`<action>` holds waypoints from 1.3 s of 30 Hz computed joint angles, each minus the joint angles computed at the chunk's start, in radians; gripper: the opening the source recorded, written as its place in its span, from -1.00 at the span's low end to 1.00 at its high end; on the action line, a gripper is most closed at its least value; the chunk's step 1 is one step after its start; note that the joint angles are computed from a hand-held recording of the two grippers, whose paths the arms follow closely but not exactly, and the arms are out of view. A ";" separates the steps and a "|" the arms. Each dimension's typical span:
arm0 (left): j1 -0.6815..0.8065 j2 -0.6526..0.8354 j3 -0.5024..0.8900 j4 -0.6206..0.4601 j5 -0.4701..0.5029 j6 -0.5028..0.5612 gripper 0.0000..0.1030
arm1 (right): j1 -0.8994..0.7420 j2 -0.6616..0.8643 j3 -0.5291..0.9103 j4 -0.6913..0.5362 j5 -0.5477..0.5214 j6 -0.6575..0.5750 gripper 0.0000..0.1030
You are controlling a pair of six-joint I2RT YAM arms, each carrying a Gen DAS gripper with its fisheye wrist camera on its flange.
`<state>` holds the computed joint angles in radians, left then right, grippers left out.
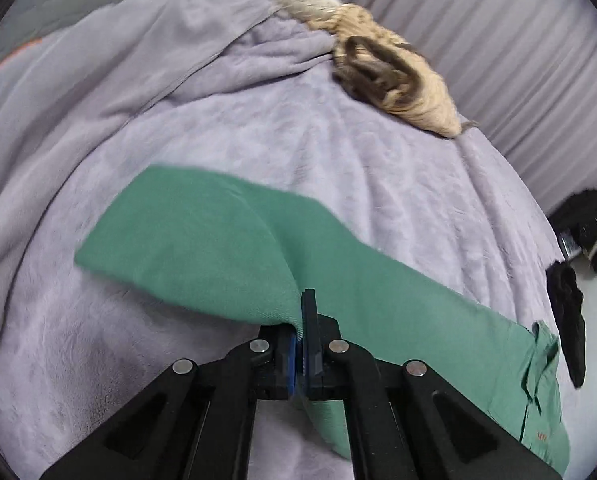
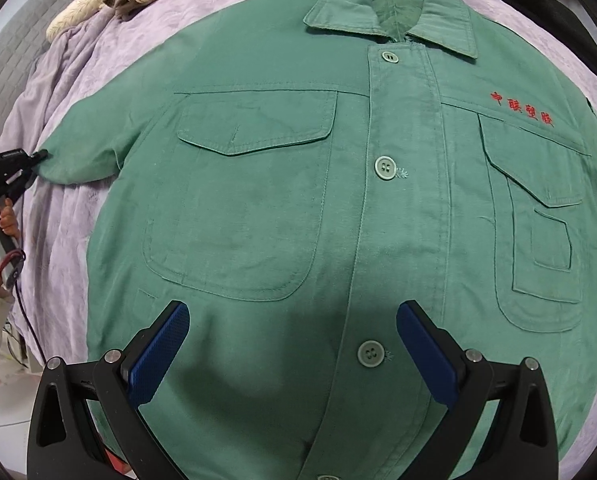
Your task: Fold large clothes
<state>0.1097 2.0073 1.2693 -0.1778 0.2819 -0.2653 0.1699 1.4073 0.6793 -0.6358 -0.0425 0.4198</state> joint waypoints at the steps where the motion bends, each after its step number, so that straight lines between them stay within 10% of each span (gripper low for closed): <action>1: -0.027 -0.034 -0.002 -0.003 0.013 0.022 -0.95 | 0.003 -0.017 -0.011 0.003 0.002 0.008 1.00; 7: -0.302 -0.170 0.064 -0.050 0.101 0.052 -0.95 | -0.083 -0.156 -0.054 -0.017 -0.001 -0.015 1.00; 13: -0.704 0.020 0.313 -0.152 0.065 0.057 -0.95 | -0.362 -0.343 -0.065 -0.120 -0.032 -0.168 1.00; 21: -0.990 0.284 0.493 -0.330 -0.397 0.117 -0.93 | -0.800 -0.324 -0.088 -0.175 -0.103 -0.446 1.00; 23: -0.987 0.258 0.421 -0.299 -0.402 0.124 -0.10 | -0.852 -0.312 -0.087 -0.172 -0.102 -0.490 1.00; 24: -0.986 0.246 0.401 -0.302 -0.414 0.122 0.92 | -0.871 -0.308 -0.084 -0.170 -0.102 -0.509 1.00; 31: -0.938 0.048 0.146 -0.231 -0.548 0.173 0.99 | -0.806 -0.272 -0.008 -0.142 -0.103 -0.497 1.00; 39: -0.697 -0.035 -0.109 -0.179 -0.716 0.198 0.99 | -0.194 0.024 0.148 0.125 0.134 -0.406 1.00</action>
